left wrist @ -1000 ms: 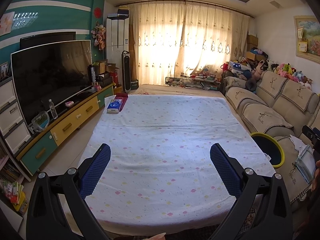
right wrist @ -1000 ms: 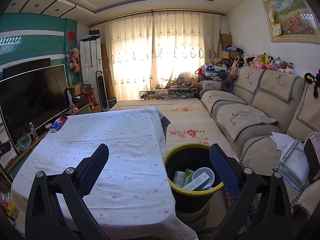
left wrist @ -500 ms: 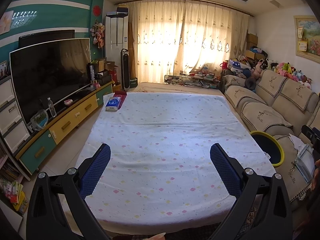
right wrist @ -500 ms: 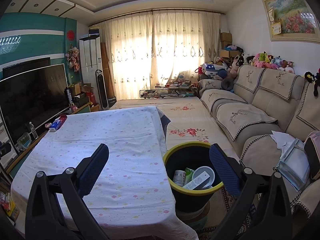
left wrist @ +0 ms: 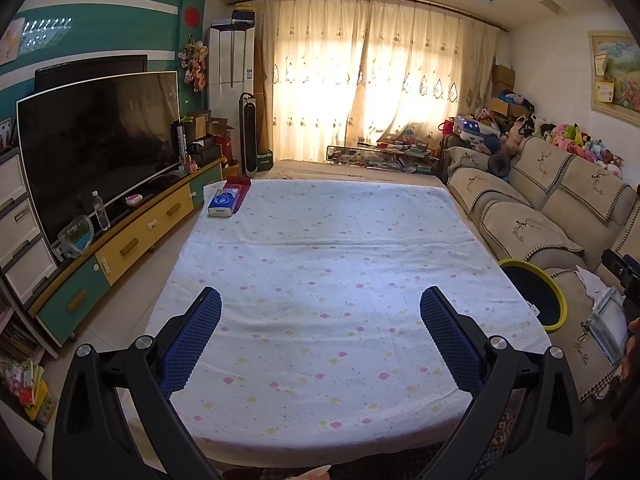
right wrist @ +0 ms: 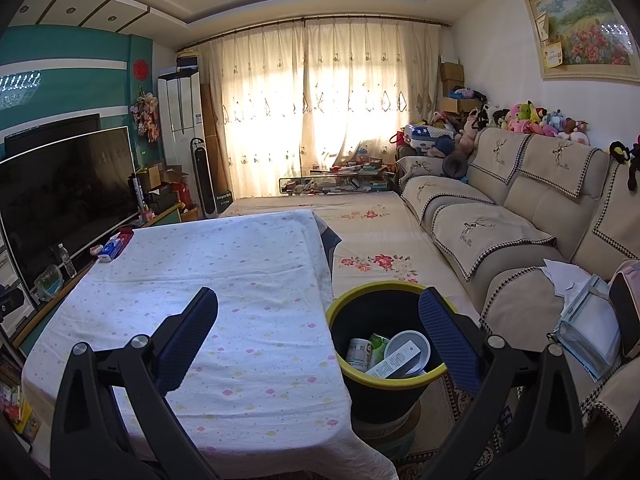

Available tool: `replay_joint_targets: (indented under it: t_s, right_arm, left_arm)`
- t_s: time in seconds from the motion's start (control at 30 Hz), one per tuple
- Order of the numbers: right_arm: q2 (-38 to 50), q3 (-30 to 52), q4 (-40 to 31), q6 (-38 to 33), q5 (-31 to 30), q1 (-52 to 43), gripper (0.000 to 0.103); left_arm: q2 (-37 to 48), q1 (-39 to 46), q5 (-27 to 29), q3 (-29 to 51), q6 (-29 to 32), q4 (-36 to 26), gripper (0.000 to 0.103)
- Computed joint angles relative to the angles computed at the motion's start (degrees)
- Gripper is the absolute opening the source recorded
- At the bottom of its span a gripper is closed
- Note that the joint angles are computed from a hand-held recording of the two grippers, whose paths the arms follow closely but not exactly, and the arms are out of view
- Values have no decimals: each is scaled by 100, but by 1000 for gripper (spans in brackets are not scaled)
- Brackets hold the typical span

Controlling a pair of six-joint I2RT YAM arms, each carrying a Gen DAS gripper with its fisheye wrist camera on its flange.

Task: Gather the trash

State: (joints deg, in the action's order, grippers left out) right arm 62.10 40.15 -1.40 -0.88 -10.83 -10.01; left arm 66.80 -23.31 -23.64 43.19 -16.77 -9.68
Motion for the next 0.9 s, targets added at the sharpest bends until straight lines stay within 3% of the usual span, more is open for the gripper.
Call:
replay_joint_targets:
  t_s: [0.9]
  right_arm:
    - [4,-213,158,46,140,153,96]
  left_arm:
    - [28,145,301,-28,-112,-1,98]
